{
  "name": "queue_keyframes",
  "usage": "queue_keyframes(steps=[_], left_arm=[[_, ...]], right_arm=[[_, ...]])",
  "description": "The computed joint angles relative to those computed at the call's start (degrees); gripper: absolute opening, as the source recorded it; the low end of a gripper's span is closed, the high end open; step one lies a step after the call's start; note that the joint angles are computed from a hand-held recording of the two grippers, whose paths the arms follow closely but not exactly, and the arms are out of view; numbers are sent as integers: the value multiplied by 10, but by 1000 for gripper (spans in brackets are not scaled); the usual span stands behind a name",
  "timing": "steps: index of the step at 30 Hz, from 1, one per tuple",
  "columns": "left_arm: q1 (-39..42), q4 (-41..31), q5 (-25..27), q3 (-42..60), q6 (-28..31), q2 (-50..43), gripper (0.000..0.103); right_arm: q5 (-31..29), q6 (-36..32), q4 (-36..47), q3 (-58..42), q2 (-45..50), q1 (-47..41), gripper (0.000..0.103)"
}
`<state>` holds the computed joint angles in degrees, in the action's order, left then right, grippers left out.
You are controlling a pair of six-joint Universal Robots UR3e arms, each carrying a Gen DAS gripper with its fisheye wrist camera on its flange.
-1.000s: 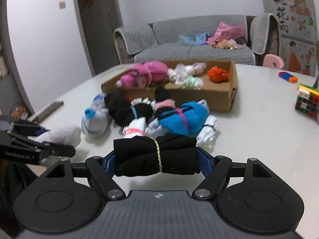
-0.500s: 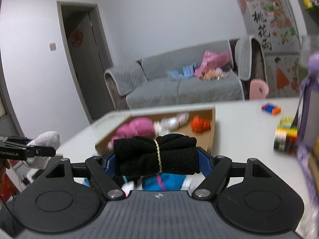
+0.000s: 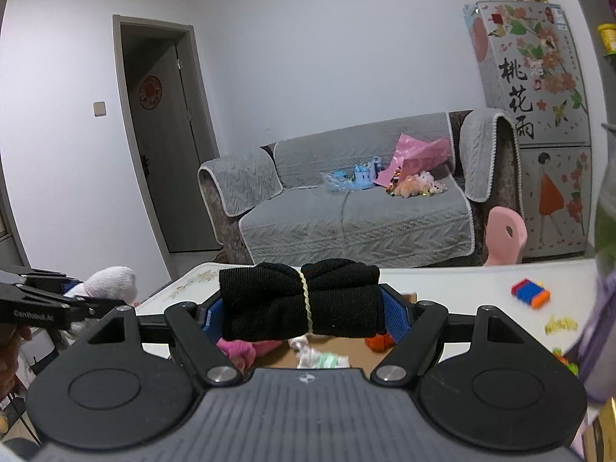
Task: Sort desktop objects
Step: 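Carry the white knit sock and black sock over the box with both tools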
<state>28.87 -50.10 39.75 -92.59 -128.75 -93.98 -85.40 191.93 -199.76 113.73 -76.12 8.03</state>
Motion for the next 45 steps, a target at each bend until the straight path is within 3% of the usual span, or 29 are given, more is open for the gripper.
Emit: queue_keyframes(steps=[5, 13, 19, 30, 45], left_arm=[[-77, 77, 47, 51, -77, -80, 53], [-173, 102, 123, 209, -146, -240, 53], [-217, 97, 172, 310, -159, -334, 53], [-258, 97, 209, 369, -157, -411, 53], [-286, -6, 249, 544, -156, -520, 54]], right_arm=[[11, -10, 42, -58, 34, -13, 74], [4, -24, 109, -135, 95, -14, 74], [3, -22, 125, -144, 131, -18, 74], [8, -26, 153, -142, 144, -17, 74], [-26, -66, 207, -173, 155, -1, 75]])
